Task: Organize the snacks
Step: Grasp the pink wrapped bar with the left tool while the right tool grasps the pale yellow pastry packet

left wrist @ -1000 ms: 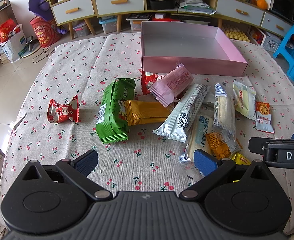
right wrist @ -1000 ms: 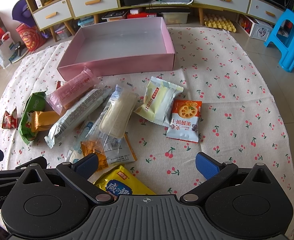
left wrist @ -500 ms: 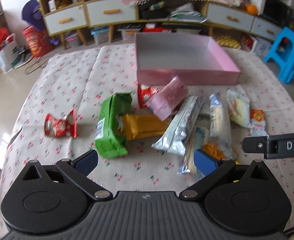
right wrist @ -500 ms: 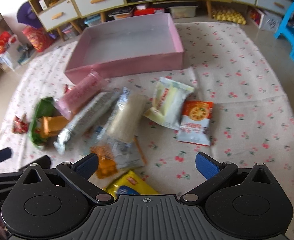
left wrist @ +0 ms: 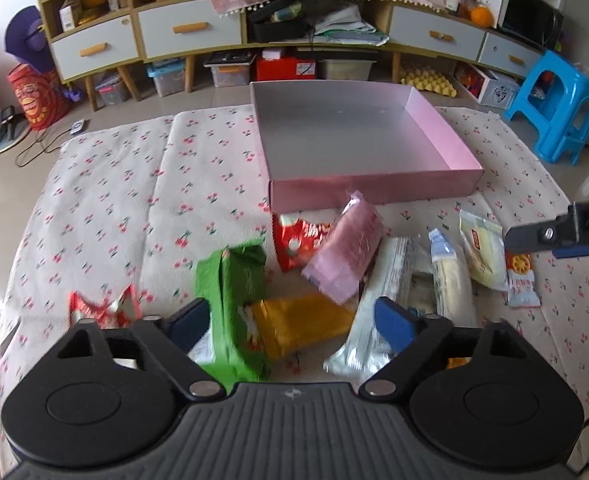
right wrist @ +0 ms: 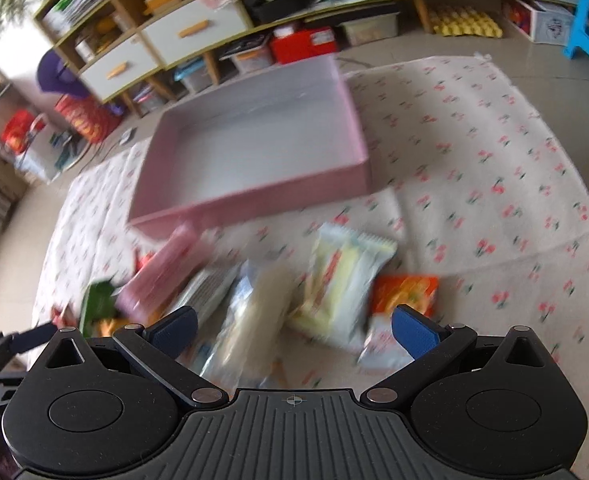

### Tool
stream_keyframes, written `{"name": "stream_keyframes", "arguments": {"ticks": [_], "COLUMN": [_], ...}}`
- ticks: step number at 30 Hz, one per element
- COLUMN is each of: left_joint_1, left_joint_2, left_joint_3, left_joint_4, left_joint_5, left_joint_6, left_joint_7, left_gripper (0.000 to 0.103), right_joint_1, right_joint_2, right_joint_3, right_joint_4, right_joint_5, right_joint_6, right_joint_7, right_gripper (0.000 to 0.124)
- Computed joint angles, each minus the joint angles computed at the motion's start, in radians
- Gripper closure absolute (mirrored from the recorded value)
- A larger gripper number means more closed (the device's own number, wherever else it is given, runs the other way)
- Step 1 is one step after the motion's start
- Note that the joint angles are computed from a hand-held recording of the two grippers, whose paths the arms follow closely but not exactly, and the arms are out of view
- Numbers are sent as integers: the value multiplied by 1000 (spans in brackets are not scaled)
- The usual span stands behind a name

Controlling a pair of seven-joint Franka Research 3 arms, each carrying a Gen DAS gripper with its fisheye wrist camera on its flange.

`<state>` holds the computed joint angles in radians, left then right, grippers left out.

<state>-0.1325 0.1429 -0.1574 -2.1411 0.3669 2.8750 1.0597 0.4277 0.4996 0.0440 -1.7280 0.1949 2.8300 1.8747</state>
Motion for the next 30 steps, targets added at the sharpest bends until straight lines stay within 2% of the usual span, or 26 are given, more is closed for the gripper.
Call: {"name": "stream_keyframes", "arguments": {"ticks": [2, 6, 9, 11, 14, 15, 16, 18, 24, 30], "left_joint_1": [29, 78, 87, 74, 48, 46, 41, 47, -23, -25], "left_joint_2": [22, 68, 100, 115, 134, 140, 146, 155, 170, 190], "left_joint_3": [-27, -81, -96, -85, -61, -59, -54, -63, 7, 3], "left_joint_4": [4, 22, 48, 65, 85, 94, 101, 110, 135, 161], "left_joint_5": [-79, -205, -228, -215, -182, -176, -169, -173, -62, -29], "left_joint_6": [43, 114, 131, 126, 117, 107, 100, 94, 85, 58], "left_joint_7": [84, 234, 303, 314, 311, 313, 312, 326, 252, 243], "left_gripper": [24, 34, 43, 49, 52, 54, 57, 57, 55, 54], "right_joint_1": [-4, -90, -122, -141, -162, -163, -159, -142, -78, 13], "right_joint_2": [19, 62, 86, 93, 102, 104, 108, 114, 139, 167], "right_joint_3": [-11, 62, 84, 101, 129, 132, 130, 114, 55, -33], "right_joint_4": [21, 55, 73, 72, 79, 82, 88, 98, 130, 175], "right_joint_5": [2, 123, 196, 240, 294, 301, 302, 293, 217, 59], "right_joint_6": [-9, -39, -51, -41, -39, -41, -46, -52, -49, -82], "right_joint_7": [15, -16, -21, -34, -70, -84, -92, -91, -41, 40], "right_gripper": [21, 25, 35, 49, 67, 70, 74, 76, 74, 70]}}
